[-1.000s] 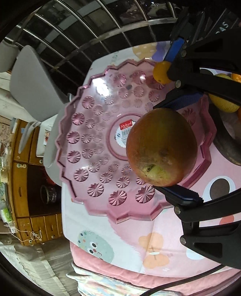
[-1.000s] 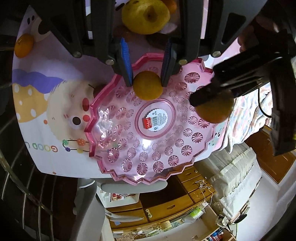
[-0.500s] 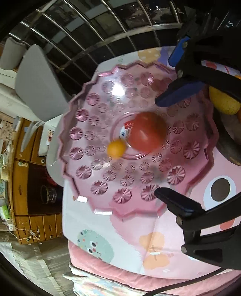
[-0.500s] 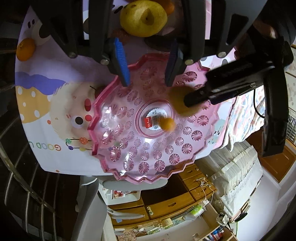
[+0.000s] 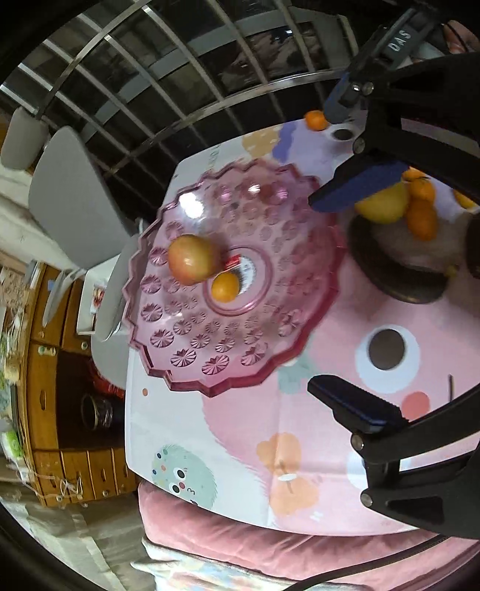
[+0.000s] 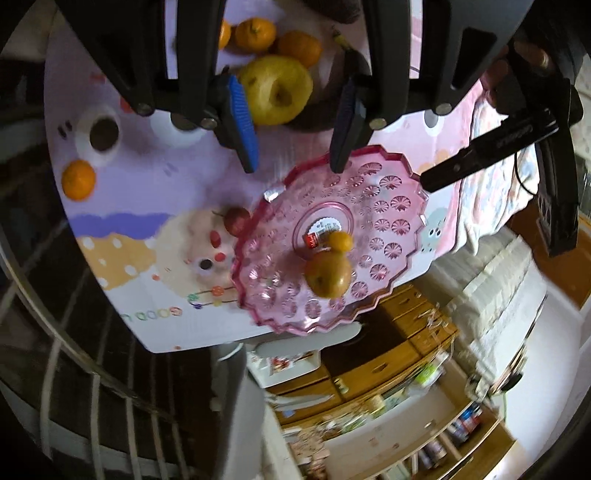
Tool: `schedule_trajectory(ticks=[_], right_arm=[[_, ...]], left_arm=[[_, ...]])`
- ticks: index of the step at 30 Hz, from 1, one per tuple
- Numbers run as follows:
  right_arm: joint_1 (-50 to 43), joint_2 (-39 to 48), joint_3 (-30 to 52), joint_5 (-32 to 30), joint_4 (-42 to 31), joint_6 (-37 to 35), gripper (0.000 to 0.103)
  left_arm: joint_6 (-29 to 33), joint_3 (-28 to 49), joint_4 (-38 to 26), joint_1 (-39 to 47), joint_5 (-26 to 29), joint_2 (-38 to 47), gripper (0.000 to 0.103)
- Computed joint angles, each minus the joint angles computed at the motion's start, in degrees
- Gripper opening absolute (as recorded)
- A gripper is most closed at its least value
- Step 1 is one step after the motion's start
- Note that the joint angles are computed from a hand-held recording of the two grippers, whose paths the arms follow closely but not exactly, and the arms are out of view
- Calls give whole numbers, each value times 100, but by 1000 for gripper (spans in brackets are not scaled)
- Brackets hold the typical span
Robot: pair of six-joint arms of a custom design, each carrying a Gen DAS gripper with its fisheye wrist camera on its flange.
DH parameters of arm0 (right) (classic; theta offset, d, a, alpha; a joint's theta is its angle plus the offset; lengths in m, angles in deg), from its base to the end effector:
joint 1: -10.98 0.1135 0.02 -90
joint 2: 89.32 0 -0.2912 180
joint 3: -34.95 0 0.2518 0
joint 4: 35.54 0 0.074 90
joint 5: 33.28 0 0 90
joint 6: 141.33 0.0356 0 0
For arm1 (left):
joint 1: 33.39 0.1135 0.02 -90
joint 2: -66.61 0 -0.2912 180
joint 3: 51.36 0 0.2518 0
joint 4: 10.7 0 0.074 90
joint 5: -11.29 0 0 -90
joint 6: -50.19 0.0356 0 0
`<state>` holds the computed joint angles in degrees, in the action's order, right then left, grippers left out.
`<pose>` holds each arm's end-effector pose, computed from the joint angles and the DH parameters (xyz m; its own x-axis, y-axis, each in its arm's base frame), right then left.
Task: Organize fruits
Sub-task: 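Open the left tool to drop the apple while the right tool drops the orange into the bowl, then withdraw both tools from the bowl toward the banana and avocado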
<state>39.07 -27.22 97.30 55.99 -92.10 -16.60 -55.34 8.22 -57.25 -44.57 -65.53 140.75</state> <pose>0.1730 0.0928 0.2808 -0.8751 0.1787 -0.4498 0.0261 0.9454 0.3247 0.2306 -0.0538 0.2352 -0.9071 -0.0865 -0.4120 0.0560 0.9452 -0.3217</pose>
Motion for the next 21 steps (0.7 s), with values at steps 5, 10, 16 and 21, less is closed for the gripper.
schedule_trajectory(ticks=[5,10,16,21], right_arm=[[1113,-616,-65,967,-560,1525,40],[2791,-801,41,2144,-1270,3406,40],[5069,-313,324,3150,-2390,6041,40],[6291,365,613,3254,-3059,7508,41]], left_arm=[[794,-91,-672,350,517,-449,89],[1640,-114,-1308,633,832,-770,89],[2556,-152,-1902,830,1009,-963,89],[2895,-195,-2084,714,936,-867,89]])
